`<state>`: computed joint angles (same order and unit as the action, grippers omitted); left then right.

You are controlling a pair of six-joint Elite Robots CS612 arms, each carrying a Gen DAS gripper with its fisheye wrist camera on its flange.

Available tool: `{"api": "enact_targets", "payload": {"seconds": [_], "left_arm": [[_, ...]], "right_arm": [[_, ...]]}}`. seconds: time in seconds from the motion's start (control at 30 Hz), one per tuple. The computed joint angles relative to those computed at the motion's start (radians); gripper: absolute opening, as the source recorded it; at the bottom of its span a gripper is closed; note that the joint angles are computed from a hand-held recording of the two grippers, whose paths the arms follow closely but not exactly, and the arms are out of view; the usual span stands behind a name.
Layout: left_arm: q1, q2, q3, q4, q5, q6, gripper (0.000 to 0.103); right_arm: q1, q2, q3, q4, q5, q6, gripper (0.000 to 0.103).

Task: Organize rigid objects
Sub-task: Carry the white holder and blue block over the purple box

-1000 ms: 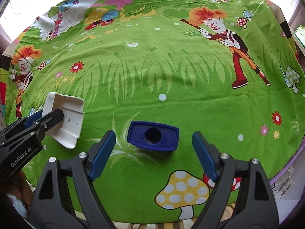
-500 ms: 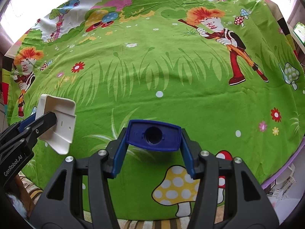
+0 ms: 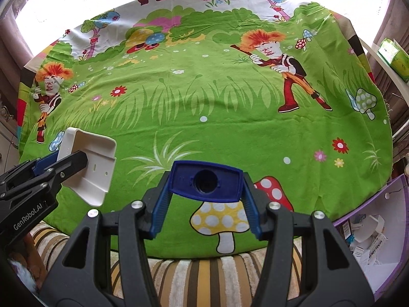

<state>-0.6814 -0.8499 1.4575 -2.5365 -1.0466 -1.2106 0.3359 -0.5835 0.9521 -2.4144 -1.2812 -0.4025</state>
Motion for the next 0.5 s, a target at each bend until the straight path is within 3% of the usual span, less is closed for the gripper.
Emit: {"api": "enact_targets", "payload": {"seconds": [0.5], "left_arm": [[-0.044, 0.014, -0.048, -0.003, -0.005, 0.031, 0.038]], "right_arm": [[-0.05, -0.089, 0.146, -0.089, 0.051, -0.014, 0.056]]}}
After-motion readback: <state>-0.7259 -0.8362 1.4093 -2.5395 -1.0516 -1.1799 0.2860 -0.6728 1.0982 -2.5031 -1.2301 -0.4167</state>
